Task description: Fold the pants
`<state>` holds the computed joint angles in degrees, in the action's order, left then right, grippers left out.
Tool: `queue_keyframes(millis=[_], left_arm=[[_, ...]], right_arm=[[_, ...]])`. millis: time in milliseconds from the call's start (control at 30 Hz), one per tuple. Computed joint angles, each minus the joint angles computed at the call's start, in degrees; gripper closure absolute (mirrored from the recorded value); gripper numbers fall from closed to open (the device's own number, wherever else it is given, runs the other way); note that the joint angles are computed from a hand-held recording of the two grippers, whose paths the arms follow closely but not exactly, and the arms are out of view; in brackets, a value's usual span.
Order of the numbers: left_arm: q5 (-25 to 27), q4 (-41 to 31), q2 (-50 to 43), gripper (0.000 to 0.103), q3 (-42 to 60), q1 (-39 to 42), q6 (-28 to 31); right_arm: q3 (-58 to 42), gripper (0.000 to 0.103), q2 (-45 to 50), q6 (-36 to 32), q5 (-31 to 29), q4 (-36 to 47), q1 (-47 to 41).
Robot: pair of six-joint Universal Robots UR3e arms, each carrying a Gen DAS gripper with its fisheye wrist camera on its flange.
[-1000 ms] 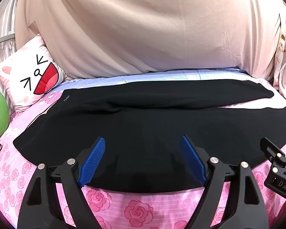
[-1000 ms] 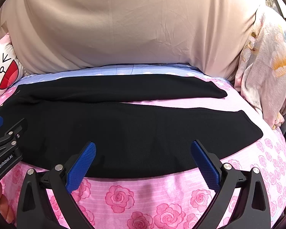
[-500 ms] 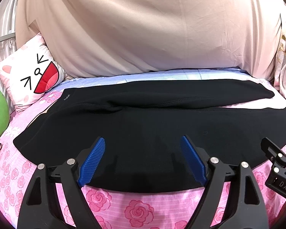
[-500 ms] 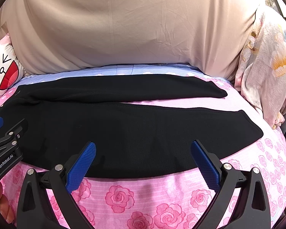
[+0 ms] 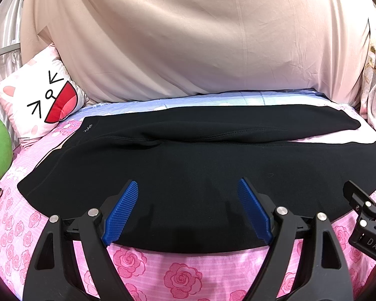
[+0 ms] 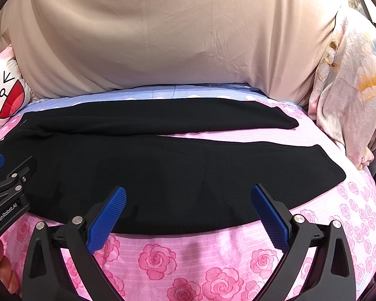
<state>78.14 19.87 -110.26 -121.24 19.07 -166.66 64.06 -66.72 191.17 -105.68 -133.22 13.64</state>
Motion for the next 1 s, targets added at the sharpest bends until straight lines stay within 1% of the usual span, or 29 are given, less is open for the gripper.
queue_keyframes(millis=[600, 700, 1000], left_arm=[[-0.03, 0.09, -0.05, 0.023, -0.07, 0.03, 0.00], [-0.15, 0.33, 0.05, 0.019, -0.31, 0.19, 0.06], [-0.51, 0.92, 0.17, 0.019, -0.86, 0.53, 0.22]], right_arm=[[0.10, 0.005, 0.02, -0.04, 0.08, -0.19, -0.07], [-0.01, 0.005, 0.04, -0.04, 0.12, -0.14, -0.12], [0.12, 0.005, 0.01, -0.16, 0.20, -0.24, -0.18]])
